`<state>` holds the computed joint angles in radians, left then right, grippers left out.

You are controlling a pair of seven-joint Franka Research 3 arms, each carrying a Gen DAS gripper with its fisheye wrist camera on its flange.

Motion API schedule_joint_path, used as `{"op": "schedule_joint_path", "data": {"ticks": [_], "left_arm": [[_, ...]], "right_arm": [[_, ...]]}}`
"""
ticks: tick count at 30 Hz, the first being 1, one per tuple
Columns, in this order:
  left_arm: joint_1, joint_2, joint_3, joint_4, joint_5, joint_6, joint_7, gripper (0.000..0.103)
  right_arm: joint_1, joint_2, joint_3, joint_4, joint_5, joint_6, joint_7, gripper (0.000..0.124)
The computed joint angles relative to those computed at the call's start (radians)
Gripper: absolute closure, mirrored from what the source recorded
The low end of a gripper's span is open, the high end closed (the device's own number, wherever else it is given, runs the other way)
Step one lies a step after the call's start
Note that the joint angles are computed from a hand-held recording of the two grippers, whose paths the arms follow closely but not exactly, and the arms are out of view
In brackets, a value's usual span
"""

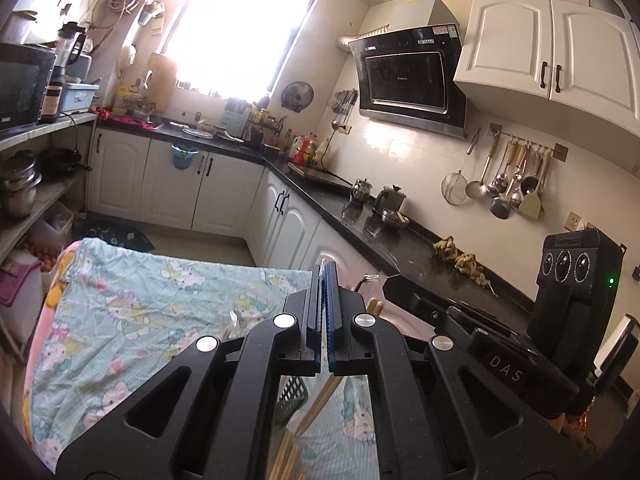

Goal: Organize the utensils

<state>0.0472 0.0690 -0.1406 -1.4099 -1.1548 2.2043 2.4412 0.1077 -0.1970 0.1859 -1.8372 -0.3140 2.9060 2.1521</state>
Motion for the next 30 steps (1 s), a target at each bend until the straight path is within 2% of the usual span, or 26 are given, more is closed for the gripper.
{"op": "schedule_joint_path", "data": {"ticks": [12,20,30], "left_arm": [[-0.006,0.139,-0.069,0.147,0.155,0.084,-0.123,0.103],[0.004,0.16,-0.102,0.1,0.212,0.121,-0.12,0.103],[-0.001,0.139,-0.104,0.019,0.258,0.156,-0.095,0.103]], "right_arm": [[-0.01,0.091,-0.039,0.096,-0.132,0.008,0.12,0.122],[0.021,0.124,-0.091,0.064,-0.114,-0.008,0.136,0.122],[0.034,0.122,-0.099,0.017,-0.185,-0.071,0.213,0.121]]}}
